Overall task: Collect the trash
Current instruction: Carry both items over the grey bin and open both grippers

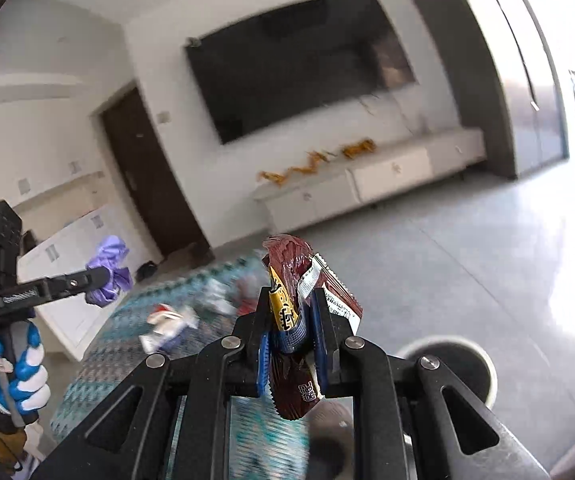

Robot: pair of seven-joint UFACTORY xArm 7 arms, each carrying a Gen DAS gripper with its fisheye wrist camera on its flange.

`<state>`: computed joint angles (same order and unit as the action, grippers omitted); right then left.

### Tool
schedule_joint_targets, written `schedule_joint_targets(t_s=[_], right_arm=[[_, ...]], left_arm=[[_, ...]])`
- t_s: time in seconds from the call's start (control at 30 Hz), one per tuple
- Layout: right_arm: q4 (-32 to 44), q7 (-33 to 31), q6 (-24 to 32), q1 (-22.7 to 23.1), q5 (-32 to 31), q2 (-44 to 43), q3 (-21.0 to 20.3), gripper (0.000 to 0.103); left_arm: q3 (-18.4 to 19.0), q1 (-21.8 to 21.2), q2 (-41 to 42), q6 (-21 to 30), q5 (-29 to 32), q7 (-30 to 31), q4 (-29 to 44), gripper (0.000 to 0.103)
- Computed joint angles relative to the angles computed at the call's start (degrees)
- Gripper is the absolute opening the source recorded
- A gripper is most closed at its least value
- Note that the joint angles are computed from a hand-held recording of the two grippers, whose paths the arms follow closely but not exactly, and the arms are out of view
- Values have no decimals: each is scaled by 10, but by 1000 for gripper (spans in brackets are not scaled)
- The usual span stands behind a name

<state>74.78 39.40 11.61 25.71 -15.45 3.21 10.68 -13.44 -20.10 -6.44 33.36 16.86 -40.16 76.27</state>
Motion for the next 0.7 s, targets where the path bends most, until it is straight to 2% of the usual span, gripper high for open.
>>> schedule_joint_targets(t_s=[0.17, 0.4, 0.6, 0.7], right_arm=[[-39, -53, -10, -33, 86, 20, -8, 19], [-42, -149, -27, -86, 226, 92, 12, 21], [-5, -185, -16, -111, 276, 166, 18, 21], [10, -191, -10, -116, 284, 193, 17, 25]], left_arm=[[1, -37, 140, 3, -20, 31, 114, 45], [20, -86, 337, 48, -89, 97, 313, 46], [42, -118, 481, 103, -146, 133, 489, 47], [50, -129, 541, 131, -166, 141, 571, 51]])
